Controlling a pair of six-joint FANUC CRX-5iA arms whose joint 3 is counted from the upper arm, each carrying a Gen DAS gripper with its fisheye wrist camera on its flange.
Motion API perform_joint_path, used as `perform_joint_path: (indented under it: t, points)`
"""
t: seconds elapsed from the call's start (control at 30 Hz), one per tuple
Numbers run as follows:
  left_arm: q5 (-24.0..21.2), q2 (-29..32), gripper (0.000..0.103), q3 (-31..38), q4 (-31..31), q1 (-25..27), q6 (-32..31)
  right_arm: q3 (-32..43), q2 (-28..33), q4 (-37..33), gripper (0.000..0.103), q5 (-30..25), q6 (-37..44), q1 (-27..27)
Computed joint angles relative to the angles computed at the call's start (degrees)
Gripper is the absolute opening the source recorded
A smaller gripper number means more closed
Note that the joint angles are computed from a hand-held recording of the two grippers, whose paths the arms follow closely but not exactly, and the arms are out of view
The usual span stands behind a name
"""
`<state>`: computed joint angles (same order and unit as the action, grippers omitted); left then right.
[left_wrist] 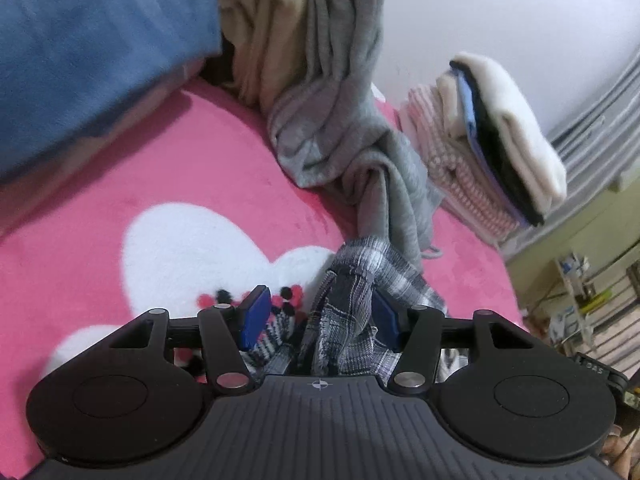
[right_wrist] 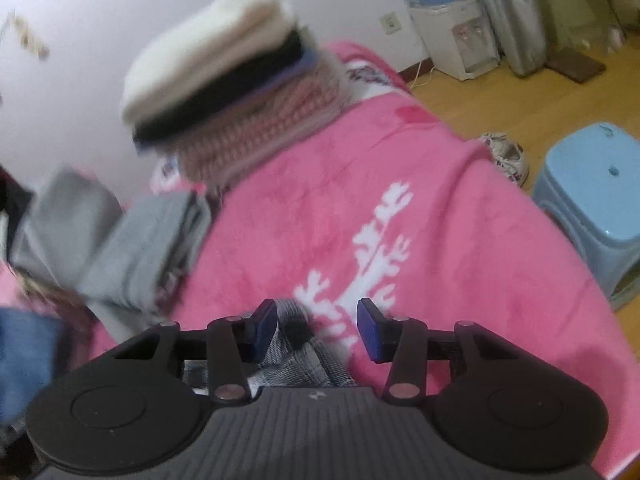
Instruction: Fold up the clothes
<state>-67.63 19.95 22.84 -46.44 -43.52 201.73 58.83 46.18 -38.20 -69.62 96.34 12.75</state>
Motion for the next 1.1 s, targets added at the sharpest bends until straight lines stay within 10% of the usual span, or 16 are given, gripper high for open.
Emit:
perform_joint_path:
  t: [0.3,0.63,1.1]
  points:
    - [-12.71,-3.54,0.056,2.82,-6.41,-7.73,-2.61,-4.91,-4.63,-6.94,0.048,1.87,-6.28,-7.07]
    - [-28.91,-0.7,0.056,16.39,-11.92,-18.95,-13.9,-12.84,-16.67,-12.9,0.048,3.72,4.14,-14.28]
    - [-23.53,21.75,0.055,42.35,14.04,-24.71,-42.15,-26.95,-28.9,-16.6,0.048,-26.04,18.13,-25.57]
